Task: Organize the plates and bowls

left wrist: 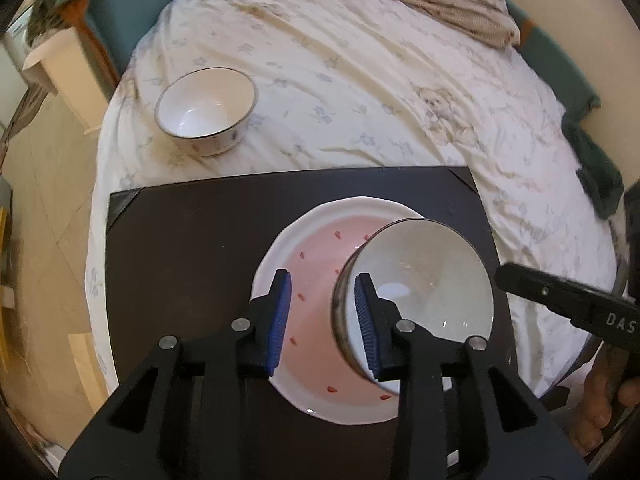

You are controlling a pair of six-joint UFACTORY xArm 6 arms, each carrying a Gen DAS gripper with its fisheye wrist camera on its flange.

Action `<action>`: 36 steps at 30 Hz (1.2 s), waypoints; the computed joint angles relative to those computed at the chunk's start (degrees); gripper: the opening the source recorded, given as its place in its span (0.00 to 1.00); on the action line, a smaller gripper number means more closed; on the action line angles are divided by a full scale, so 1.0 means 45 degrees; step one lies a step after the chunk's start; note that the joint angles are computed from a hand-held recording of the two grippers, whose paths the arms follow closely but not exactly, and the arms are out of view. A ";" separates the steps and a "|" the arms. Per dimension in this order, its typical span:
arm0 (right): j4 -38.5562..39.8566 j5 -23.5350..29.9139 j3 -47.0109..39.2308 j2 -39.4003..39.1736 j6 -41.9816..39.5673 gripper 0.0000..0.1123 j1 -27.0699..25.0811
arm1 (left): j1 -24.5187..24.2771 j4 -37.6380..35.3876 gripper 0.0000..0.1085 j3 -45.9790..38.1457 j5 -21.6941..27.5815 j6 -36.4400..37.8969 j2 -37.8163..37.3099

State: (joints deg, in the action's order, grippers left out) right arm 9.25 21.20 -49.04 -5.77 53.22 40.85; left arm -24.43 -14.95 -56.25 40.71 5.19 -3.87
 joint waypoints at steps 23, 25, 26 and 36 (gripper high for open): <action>-0.0764 0.0314 0.0091 0.0445 0.1079 0.14 0.0617 | -0.0461 0.0081 0.14 0.0685 -0.0118 0.0053 -0.0271; 0.0036 0.0109 0.0227 0.0385 0.0652 0.14 0.0601 | -0.0395 0.0122 0.23 0.0585 0.0097 -0.0137 -0.0121; 0.0475 0.0048 0.0295 0.0354 0.0356 0.14 0.0598 | -0.0381 0.0043 0.23 0.0572 0.0137 -0.0128 -0.0070; 0.1963 0.0263 0.0209 0.0633 -0.0048 0.48 0.0619 | -0.0305 -0.0572 0.24 0.0145 0.0724 -0.0242 0.0491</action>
